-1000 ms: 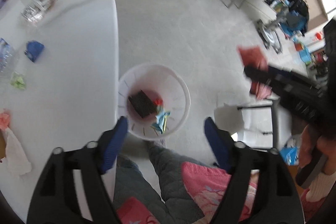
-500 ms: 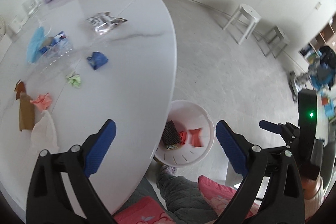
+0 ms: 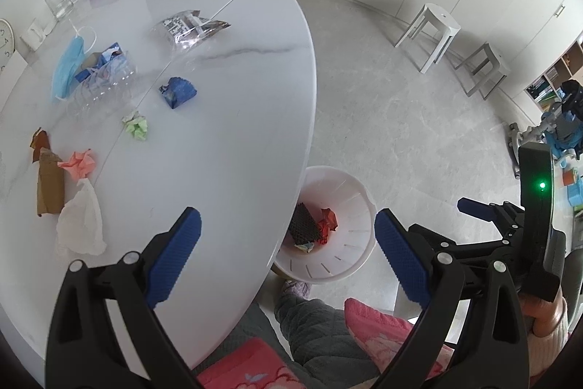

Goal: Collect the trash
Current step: 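Grasp the white tissue with the left tool while the right tool grasps the blue crumpled paper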

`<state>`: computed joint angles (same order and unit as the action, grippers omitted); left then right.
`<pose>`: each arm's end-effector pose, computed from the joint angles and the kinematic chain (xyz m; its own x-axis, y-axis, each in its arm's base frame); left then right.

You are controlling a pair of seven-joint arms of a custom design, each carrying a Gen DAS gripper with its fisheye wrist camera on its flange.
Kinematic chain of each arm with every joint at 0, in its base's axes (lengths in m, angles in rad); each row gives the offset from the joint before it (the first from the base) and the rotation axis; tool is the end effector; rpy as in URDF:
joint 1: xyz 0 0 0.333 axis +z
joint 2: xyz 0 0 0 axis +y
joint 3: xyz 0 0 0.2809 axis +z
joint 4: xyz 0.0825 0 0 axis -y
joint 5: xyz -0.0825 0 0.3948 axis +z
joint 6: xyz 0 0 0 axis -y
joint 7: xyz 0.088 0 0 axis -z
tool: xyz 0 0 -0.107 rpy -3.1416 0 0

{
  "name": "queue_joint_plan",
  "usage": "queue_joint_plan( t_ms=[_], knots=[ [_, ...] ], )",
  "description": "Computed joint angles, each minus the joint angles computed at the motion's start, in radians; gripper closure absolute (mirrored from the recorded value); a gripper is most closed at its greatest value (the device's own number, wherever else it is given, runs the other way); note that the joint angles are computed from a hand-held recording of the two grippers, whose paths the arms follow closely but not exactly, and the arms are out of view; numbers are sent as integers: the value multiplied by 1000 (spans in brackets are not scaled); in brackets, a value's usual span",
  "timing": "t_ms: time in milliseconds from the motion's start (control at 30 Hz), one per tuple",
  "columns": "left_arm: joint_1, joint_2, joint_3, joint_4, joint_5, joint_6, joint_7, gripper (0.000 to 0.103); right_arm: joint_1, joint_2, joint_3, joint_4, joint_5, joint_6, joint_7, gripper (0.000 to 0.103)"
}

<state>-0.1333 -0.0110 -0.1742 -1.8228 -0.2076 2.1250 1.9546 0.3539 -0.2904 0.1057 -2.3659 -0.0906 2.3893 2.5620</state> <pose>0.5684 -0.1906 0.5268 -0.5820 -0.8099 0.0726 -0.7753 0.5258 -0.3498 0.4490 0.2222 0.4317 -0.4257 -0.8840 -0.1933 -0.8476 0.4643 -0.2570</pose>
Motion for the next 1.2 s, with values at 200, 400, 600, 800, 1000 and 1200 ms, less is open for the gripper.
queue_joint_plan(
  t_ms=[200, 400, 600, 800, 1000, 1200],
  knots=[
    [29, -6, 23, -16, 32, 21, -17, 11, 6, 44, 7, 41, 3, -8, 7, 3],
    [94, 26, 66, -8, 99, 68, -27, 11, 20, 138, 26, 150, -24, -38, 26, 3],
    [170, 117, 106, 82, 120, 55, -11, 11, 54, 269, 49, 326, -57, -72, 76, 3],
    [223, 210, 123, 175, 120, 10, 37, 11, 107, 423, 59, 545, -100, -167, 90, 3],
    [243, 322, 124, 284, 122, -52, 58, 11, 149, 515, 53, 681, -111, -223, 118, 3],
    [239, 428, 115, 379, 117, -65, 60, 11, 182, 579, 45, 785, -131, -297, 133, 3]
  ],
)
